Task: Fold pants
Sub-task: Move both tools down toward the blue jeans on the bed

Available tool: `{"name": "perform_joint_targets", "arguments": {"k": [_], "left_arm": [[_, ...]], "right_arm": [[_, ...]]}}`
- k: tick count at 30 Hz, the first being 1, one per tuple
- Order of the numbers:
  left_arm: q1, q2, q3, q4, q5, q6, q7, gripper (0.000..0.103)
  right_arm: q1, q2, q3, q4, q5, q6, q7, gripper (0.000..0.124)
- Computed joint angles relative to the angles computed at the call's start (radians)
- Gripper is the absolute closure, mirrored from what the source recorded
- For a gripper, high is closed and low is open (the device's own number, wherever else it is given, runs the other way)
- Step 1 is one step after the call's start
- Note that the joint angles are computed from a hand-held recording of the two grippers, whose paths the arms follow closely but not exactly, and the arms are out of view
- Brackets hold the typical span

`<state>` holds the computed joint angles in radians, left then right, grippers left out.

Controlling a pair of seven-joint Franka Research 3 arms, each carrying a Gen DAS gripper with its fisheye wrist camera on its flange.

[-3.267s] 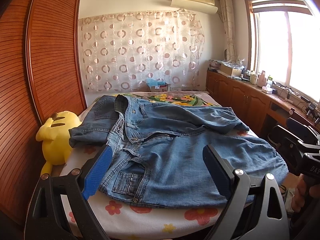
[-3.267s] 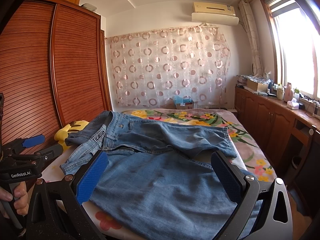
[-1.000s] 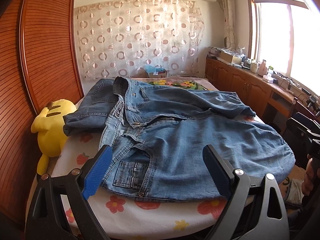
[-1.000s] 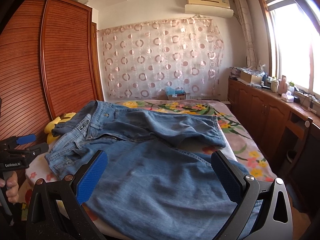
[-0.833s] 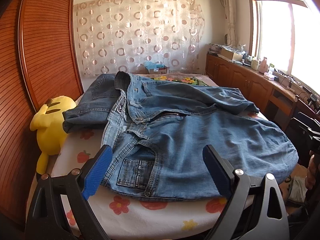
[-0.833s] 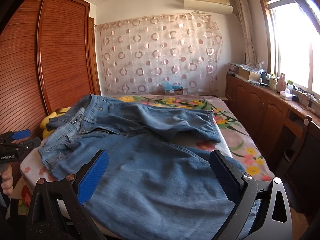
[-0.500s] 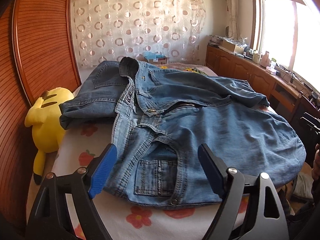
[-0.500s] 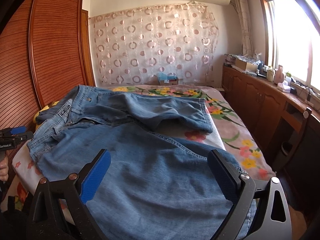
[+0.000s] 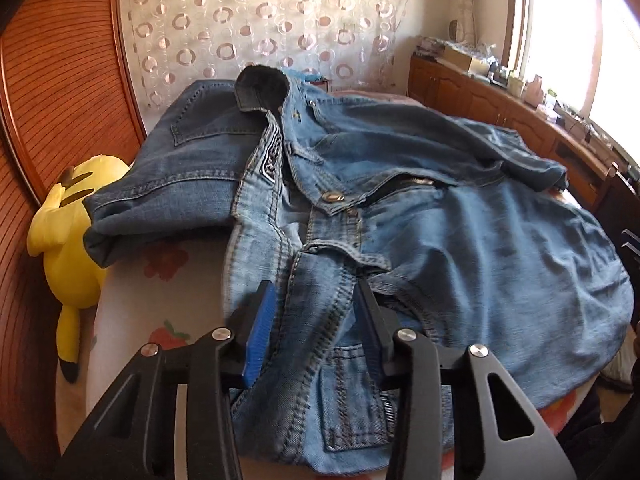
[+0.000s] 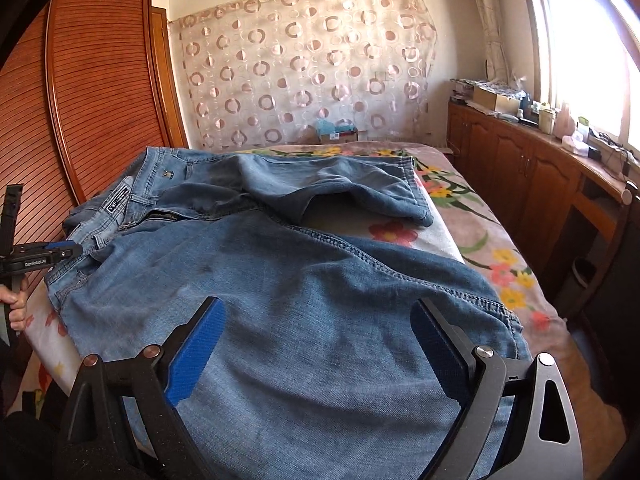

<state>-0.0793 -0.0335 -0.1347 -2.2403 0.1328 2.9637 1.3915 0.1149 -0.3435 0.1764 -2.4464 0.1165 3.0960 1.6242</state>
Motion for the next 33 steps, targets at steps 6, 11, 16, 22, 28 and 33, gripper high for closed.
{"name": "perform_joint_targets", "arguments": {"k": [6,11,16,22,28,33], "left_arm": [[0.005,0.016,-0.002,0.010,0.022,-0.033,0.004,0.084],[0.019,-0.047,-0.005,-0.054,0.059,0.039,-0.071,0.096],[0.040,-0.138,0.002,-0.128,0.108,0.032,-0.160,0.096],[0.027,-0.128,0.018,-0.140,0.105,0.007,-0.146,0.093],[0.053,-0.168,-0.001,-0.172,0.181,0.030,-0.209,0.060],[0.055,-0.165,0.001,-0.184,0.188,0.028,-0.230,0.023]], "right_arm": [[0.011,0.026,-0.011,0.001,0.012,0.040,-0.018,0.030],[-0.021,0.030,0.002,0.000,0.007,0.044,-0.016,0.030],[-0.083,0.008,0.035,-0.013,-0.023,0.037,0.021,0.030],[-0.094,-0.060,0.015,-0.069,-0.023,-0.002,0.030,0.030],[-0.075,-0.168,-0.020,-0.120,-0.027,-0.110,0.002,0.035],[-0.070,-0.217,-0.047,-0.114,-0.032,-0.217,-0.022,0.043]]}}
